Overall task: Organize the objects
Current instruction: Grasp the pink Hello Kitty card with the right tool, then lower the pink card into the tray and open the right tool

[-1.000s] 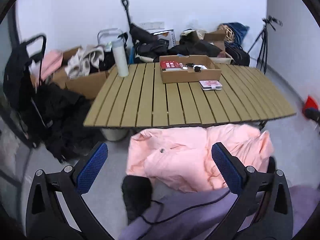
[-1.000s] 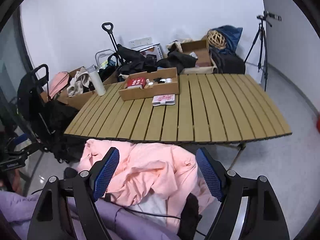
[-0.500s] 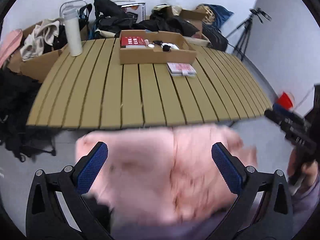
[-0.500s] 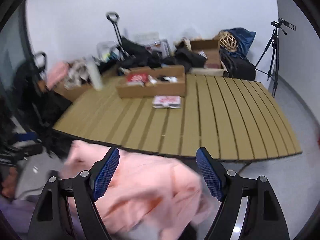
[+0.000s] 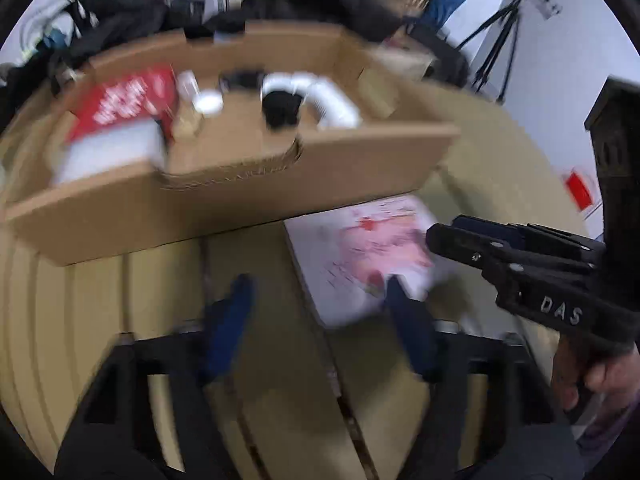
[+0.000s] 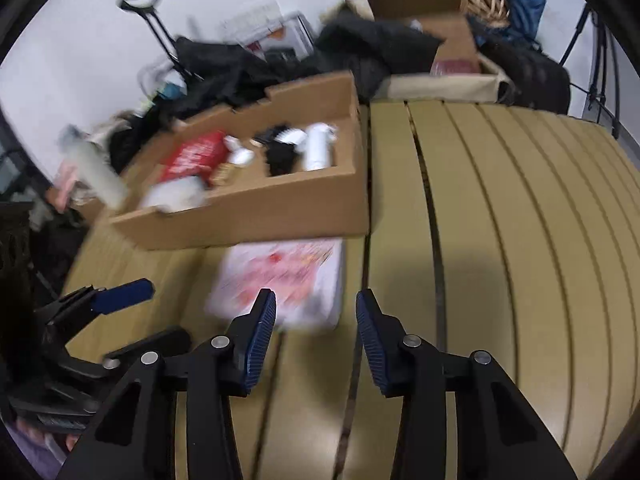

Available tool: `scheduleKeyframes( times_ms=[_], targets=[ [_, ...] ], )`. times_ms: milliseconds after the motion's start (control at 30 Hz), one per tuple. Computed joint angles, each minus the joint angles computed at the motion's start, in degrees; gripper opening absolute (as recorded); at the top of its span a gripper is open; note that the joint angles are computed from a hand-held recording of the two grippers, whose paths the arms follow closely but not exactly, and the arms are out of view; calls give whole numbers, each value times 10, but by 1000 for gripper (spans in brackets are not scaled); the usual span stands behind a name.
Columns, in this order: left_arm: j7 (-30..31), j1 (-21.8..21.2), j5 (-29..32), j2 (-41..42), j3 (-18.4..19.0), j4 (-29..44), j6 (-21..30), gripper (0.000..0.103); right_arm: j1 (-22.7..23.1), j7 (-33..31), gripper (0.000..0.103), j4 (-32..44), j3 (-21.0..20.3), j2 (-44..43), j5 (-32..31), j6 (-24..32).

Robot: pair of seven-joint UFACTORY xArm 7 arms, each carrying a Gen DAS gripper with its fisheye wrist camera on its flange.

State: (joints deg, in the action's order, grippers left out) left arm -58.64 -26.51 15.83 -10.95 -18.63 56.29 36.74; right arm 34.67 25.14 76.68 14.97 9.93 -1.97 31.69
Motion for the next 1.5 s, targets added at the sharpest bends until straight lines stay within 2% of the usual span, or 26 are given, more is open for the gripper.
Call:
scheduleKeyframes(
  times_ms=[33,67,100,133,200,267,300,367,433,567,633,700,800,900,1033,1167,1333,1433,1500],
  targets=[
    [-5,4,-14,-8,6,-20,-47,47,-2,-10,36,10,2,21,11,-6],
    [-14,5,-18,-14,11,-35,-72,33,-5,-12,36,7,3,29,23,-35],
    [0,-6,-37,-13,23,-41,-87,33,-14,-34,32,1,12,29,50,-46],
    [-8,6,-32,-17,11,-47,-96,32,-21,-54,29,-7,20,30,76,-64],
    [-18,12,-21,-21,3,-56,-106,33,-29,-73,29,-21,27,25,113,-81],
    [-11,9,-45,-20,9,-58,-114,32,-46,-112,29,-31,42,20,176,-88],
    [-6,8,-56,-19,11,-54,-111,32,-45,-114,29,-28,40,22,183,-86],
    [-33,15,-38,-22,-6,-40,-78,28,-31,-94,27,-15,25,29,161,-74],
    [-57,15,-20,-34,-20,-22,-27,25,-14,-54,21,-5,11,24,122,-48],
    [-67,-25,-82,-160,-23,-79,-21,24,-11,-33,20,-62,21,-76,142,-16],
    [-95,-38,-98,-239,-60,-87,22,23,-1,-36,17,-116,28,-165,164,-9],
    [-131,-37,-97,-285,-115,-54,91,23,15,-12,17,-167,40,-266,166,10],
    [-191,-25,-105,-318,-186,0,171,23,22,48,17,-199,77,-376,123,59],
    [-219,-21,-118,-345,-213,19,190,20,26,89,17,-209,100,-440,104,99],
    [-206,0,-116,-354,-231,51,213,19,22,104,17,-197,113,-461,90,109],
    [-186,21,-119,-366,-223,59,205,19,11,110,17,-177,119,-457,76,103],
    [-123,54,-108,-348,-171,68,172,19,-11,96,17,-122,111,-396,56,79],
    [-55,79,-91,-301,-131,116,168,19,-31,73,17,-27,110,-310,25,74],
    [-5,98,-81,-252,-104,172,172,19,-40,60,17,64,108,-237,-3,80]
  ],
)
